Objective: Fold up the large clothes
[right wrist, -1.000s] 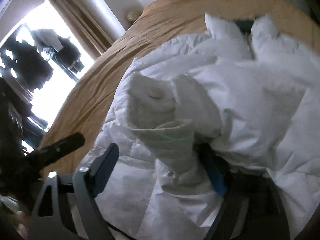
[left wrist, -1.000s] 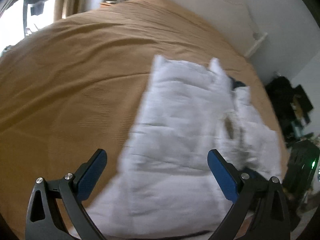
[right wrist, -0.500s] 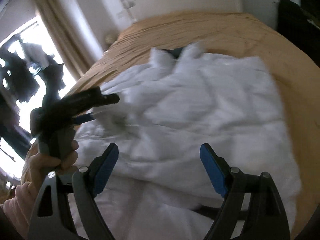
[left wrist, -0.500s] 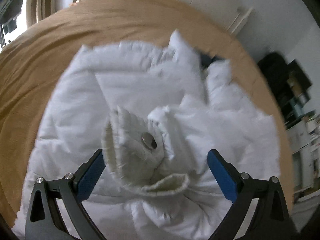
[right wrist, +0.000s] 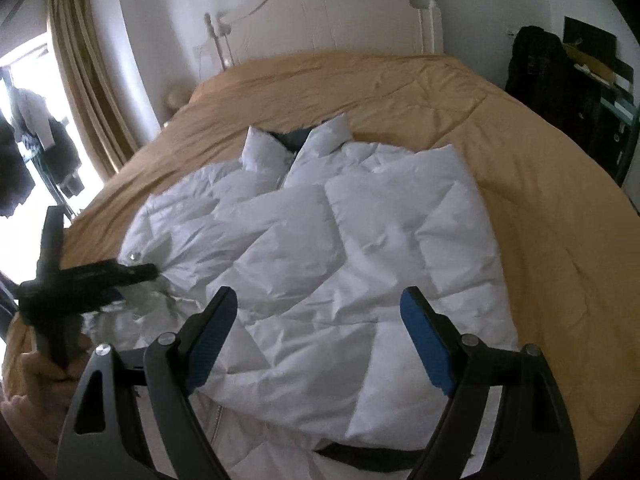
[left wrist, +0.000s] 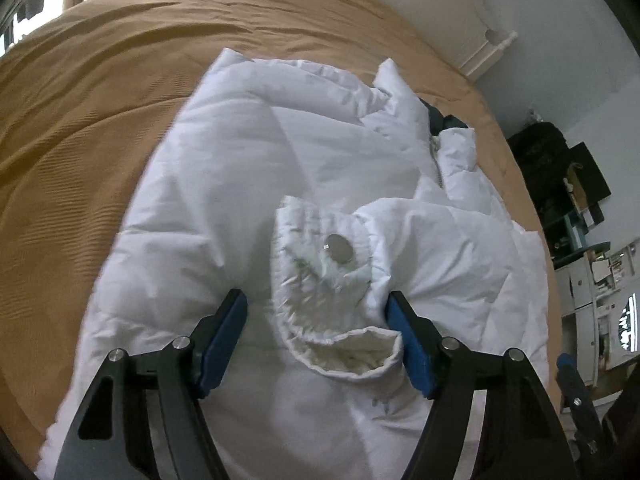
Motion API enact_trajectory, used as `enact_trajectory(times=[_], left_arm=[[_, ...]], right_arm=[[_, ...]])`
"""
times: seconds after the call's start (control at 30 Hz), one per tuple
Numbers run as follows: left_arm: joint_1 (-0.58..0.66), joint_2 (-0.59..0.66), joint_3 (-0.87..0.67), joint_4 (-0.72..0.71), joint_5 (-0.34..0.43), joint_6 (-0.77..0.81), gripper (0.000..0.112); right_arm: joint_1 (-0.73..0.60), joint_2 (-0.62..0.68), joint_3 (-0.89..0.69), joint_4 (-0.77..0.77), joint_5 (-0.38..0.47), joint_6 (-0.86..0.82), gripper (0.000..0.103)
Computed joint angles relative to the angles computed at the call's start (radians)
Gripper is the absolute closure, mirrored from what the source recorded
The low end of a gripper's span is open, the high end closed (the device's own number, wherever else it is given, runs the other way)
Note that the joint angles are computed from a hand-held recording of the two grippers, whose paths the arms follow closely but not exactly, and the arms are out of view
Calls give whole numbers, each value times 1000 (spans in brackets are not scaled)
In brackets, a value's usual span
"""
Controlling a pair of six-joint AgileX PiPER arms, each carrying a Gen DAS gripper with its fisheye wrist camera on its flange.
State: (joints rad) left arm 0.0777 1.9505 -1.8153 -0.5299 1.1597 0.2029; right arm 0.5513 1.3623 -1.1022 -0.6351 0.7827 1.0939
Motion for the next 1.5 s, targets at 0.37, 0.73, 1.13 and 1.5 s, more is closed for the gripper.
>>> enact_trajectory(times=[0.37,0.73,1.13,1.5], left_arm=[[-15,-145,33,435,-82,-151,46],[-302,-218,208,461,-225,-29,34],[-224,-247,417,440,-333,-9,10],[-198,-223,389,387,-318,53,10]], right_arm=[[-69,138,51,60,-65,-42,13],[13,194,25,-76,37,105,2],[-176,52,-50,75,40,-150,1],[-523,576,-630,429,178,-491,0]])
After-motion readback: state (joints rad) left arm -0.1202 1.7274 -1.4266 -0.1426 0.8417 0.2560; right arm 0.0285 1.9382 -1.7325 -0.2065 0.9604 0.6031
